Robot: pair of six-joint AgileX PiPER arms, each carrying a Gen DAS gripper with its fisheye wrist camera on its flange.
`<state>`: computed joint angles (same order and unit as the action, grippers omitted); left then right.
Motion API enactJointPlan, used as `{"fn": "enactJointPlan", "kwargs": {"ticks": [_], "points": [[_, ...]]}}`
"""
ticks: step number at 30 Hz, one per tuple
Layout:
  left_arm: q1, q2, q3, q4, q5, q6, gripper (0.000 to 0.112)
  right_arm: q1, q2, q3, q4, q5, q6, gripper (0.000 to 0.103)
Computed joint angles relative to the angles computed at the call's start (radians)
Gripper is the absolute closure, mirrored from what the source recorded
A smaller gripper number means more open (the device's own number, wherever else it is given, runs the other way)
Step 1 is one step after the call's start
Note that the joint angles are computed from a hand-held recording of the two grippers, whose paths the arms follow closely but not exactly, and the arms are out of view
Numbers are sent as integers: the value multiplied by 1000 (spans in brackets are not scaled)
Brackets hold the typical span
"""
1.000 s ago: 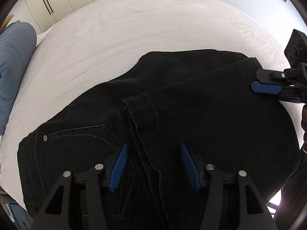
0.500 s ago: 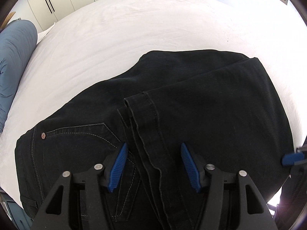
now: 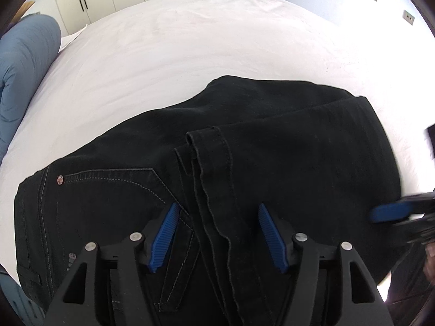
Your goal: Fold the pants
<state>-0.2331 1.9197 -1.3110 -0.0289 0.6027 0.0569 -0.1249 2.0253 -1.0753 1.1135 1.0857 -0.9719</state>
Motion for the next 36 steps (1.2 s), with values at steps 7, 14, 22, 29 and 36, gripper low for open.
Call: {"fn": "enactJointPlan", "kwargs": {"ticks": [7,14,22,29,36], "points": [[217,-188,185,-348,-19,234,24,-16,-81,139,138,-29,-101,42],[733,-326,333,-839,130,618,19,-24,-114,244,341,18,-152,19],[1164,-91,302,-1104,389,753,19,59,-71,148,392,37,-50,19],[1208,57,284,-1226,458,809,21,75,-22,110,440,60,-27,20],[1239,110,255,-1270,506,822,32,84,20,92,461,92,-34,23]]}}
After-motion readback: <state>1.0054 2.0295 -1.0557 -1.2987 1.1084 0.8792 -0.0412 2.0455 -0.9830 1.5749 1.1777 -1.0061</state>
